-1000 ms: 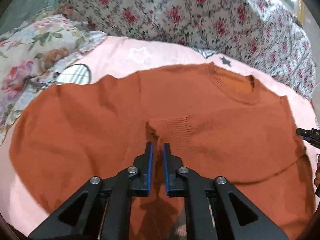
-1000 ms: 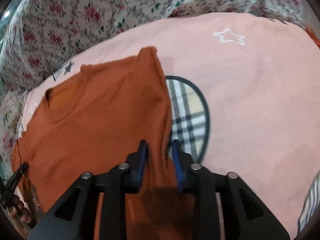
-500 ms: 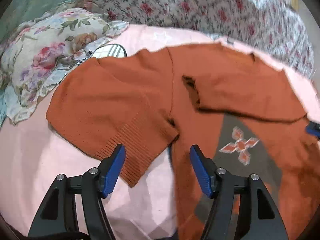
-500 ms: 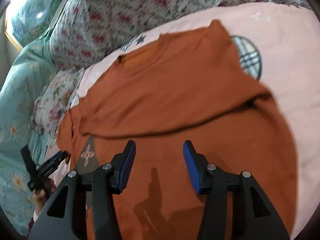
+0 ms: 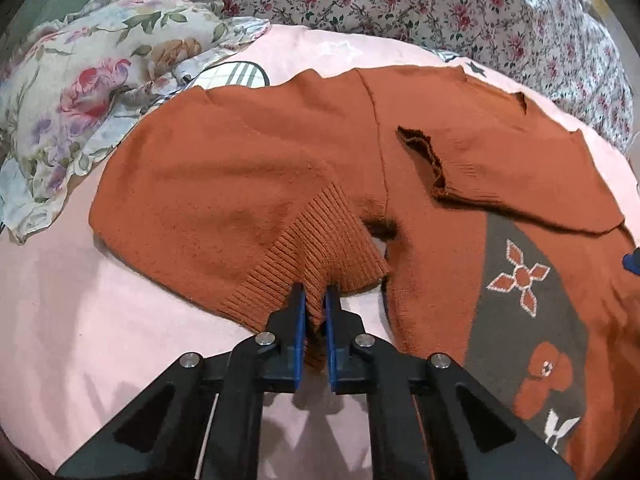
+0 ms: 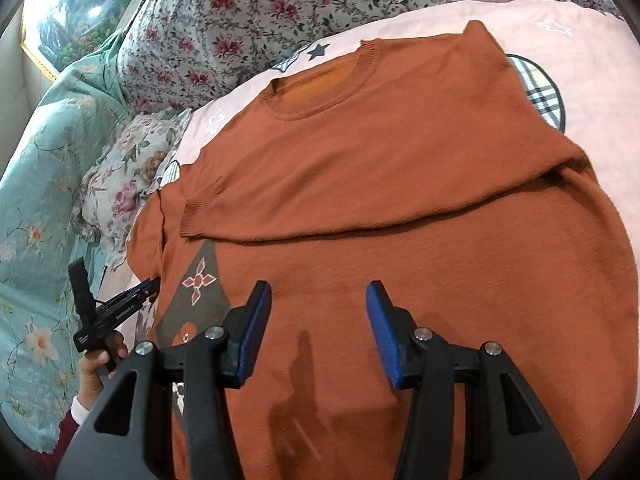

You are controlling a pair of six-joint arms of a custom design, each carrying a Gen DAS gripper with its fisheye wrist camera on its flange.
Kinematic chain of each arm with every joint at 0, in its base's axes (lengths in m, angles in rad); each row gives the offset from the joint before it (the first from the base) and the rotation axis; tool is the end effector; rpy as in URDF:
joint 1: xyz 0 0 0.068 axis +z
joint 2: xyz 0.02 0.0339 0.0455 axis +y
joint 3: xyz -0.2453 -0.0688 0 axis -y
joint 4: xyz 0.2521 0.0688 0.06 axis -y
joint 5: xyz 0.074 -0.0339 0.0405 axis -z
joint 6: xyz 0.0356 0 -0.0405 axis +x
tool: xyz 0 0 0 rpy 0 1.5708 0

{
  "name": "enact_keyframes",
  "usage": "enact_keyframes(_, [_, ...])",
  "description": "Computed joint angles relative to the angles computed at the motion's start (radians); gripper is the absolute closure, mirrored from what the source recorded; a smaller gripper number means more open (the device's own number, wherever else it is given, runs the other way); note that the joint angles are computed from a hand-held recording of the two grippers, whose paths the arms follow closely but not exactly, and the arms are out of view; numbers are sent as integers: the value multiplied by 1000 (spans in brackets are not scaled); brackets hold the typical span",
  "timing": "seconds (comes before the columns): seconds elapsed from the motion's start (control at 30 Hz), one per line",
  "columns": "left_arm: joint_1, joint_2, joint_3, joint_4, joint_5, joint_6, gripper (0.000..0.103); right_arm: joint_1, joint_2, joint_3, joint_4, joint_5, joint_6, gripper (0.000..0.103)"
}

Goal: Fold small clothes

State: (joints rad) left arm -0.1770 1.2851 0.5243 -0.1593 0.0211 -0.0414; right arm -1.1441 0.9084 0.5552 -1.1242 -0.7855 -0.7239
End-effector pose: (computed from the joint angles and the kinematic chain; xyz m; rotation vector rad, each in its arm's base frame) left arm 0.2373 -0.0432 0.1313 0.1779 2.4881 -0.1179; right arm 0.0791 -0.1131 0.1773 0.4570 2.3669 0.5032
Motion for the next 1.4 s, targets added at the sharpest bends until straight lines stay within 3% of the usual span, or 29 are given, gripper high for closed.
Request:
enact_keyframes(0.23, [32, -179, 23, -60, 157, -100, 99, -53, 1, 13, -40, -37, -60, 52])
enact_keyframes(0.43, [-235, -144, 194, -43, 110, -207, 99, -187, 101, 82, -90, -67, -176, 54])
enact_keyframes(0.57, [-442, 62, 350, 36, 39, -250, 99, -276, 194, 140, -101, -76, -233, 54])
enact_keyframes(0.73, [-584, 388, 560, 102, 25, -306, 99, -337, 290, 205, -74, -79, -245, 54])
enact_keyframes(1.0, [-633, 742, 812, 63, 31, -333, 97, -321, 373, 247, 1, -64, -187, 54])
enact_keyframes(1.1, [-625, 724, 770, 64, 47, -342, 79, -281, 370, 232, 28, -64, -142, 54])
enact_keyframes(1.13, [-622, 687, 727, 73, 46, -343, 67, -266, 364, 226, 39, -65, -125, 54])
enact_keyframes(1.23, [-609, 531, 550, 127, 30, -354, 49, -202, 331, 197, 88, -68, -55, 54])
enact_keyframes(1.4, [-537, 234, 233, 149, -74, -370, 45, -32, 303, 157, 220, -53, 123, 54])
